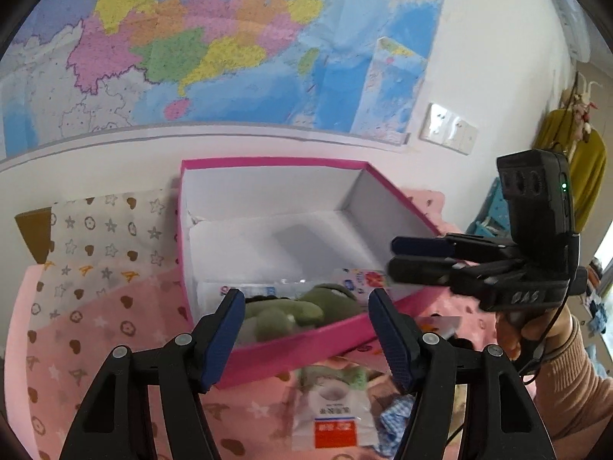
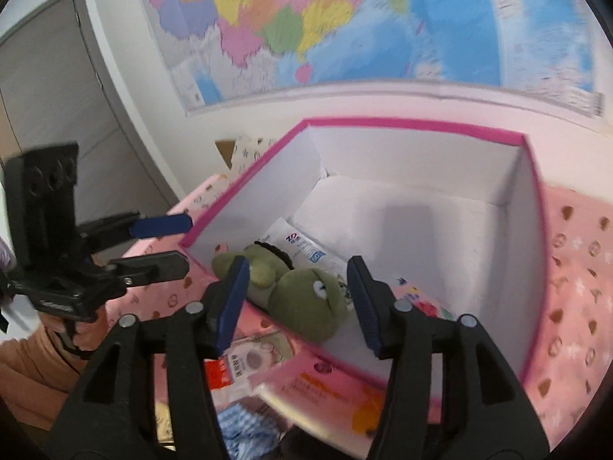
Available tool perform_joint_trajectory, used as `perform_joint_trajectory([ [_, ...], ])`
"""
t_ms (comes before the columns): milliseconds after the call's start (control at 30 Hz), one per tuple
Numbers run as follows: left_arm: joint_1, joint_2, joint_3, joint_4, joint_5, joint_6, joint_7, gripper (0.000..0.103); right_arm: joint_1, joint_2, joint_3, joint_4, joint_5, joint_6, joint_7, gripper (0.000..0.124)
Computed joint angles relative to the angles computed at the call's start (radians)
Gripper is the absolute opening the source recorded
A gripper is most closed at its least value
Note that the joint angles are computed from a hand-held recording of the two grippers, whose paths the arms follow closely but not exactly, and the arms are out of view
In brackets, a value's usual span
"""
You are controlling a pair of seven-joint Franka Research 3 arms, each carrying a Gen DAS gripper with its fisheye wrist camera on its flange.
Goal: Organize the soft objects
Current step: 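Move the right gripper down to the white packet beside the box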
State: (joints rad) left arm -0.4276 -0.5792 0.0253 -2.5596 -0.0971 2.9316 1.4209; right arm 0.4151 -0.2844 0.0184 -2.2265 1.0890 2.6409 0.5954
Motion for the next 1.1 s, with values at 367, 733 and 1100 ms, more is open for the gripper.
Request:
perform_joint_trajectory([
  [367,-0.217,-0.052,0.088,-0.068,-0.096,0.028,0.112,0.069,-0.026,-0.251,-0.048,-0.280,-0.051,0.064,0.095,0.059],
  [733,-0.195,0.073,0.040,-0.022,-0.180,-0.057,0.174,0.068,-0.010,-0.215,-0.081,-0.352,-0.114,0.108,0.103,0.059],
  [1100,-0.097,0.148,-0.063,0.032,-0.152,-0.068,0.180,0.055,0.038,-0.129,-0.074,-0.300,-0.107,0.186,-0.031,0.059],
])
